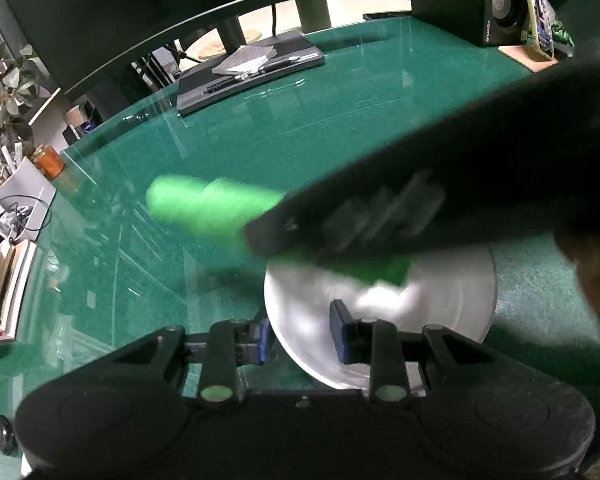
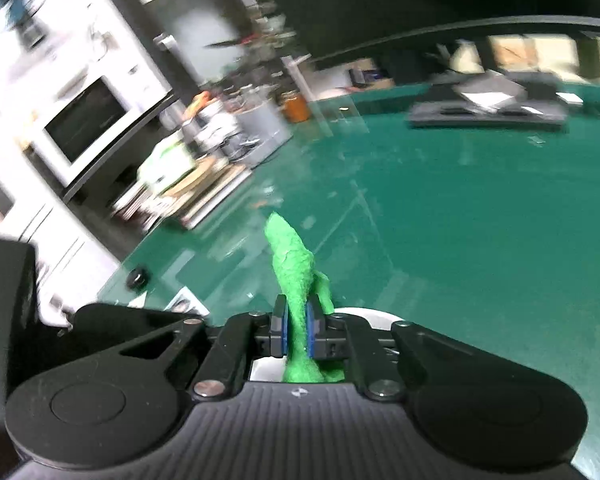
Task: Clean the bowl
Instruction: 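Rub the green cloth over the bowl rim with the right gripper, then sweep the cloth back and forth across the bowl with the right gripper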
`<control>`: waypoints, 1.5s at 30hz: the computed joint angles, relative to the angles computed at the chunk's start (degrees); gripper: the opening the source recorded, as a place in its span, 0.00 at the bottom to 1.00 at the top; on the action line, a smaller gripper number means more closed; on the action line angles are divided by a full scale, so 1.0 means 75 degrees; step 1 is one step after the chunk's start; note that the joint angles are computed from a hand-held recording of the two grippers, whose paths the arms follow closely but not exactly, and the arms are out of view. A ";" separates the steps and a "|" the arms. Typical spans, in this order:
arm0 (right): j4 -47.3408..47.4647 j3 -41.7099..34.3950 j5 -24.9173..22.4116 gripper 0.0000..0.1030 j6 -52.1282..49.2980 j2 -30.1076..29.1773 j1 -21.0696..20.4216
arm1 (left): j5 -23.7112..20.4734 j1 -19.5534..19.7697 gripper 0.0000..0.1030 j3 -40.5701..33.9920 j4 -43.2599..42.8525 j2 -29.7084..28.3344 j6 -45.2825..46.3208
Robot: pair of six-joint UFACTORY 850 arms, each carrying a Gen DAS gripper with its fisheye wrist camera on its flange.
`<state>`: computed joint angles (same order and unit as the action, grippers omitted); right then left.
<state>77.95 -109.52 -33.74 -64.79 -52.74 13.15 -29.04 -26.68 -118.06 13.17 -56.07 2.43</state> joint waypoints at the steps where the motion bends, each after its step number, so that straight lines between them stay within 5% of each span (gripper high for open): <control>1: -0.0050 -0.0058 -0.0027 0.07 0.0108 -0.0032 -0.0007 | -0.0008 -0.0004 0.28 -0.0020 0.0019 -0.0014 -0.0015; 10: 0.0983 0.0927 0.0601 0.05 -0.0064 0.0526 -0.0319 | 0.0048 -0.0039 0.28 0.0058 0.0142 0.0025 -0.0066; 13: 0.1068 0.1136 0.0882 0.08 -0.0018 0.0643 -0.0356 | -0.0071 0.0034 0.28 -0.0040 -0.0609 0.0015 0.0679; 17: 0.1339 0.1160 0.0813 0.09 -0.0075 0.0612 -0.0404 | -0.0063 0.0101 0.29 -0.0313 -0.0963 -0.0091 0.1210; 20: 0.1204 0.1094 0.0815 0.10 -0.0042 0.0579 -0.0389 | -0.0249 0.0101 0.19 -0.0725 -0.0995 -0.0345 0.1477; 31: -0.0095 0.0113 0.0021 0.08 0.0378 0.0093 -0.0078 | -0.0091 0.0081 0.23 -0.0402 -0.1039 -0.0210 0.1370; 39: 0.0147 0.0767 0.1163 0.12 0.0795 0.0519 -0.0280 | -0.0169 0.0051 0.27 -0.0489 -0.0933 -0.0274 0.1250; 45: 0.0205 0.0546 0.0729 0.13 0.0630 0.0362 -0.0221 | -0.0136 0.0030 0.28 -0.0377 -0.0825 -0.0204 0.1220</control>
<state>79.48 -105.43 -28.28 -60.07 -50.03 11.49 -30.06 -26.46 -120.89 6.99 -57.59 11.59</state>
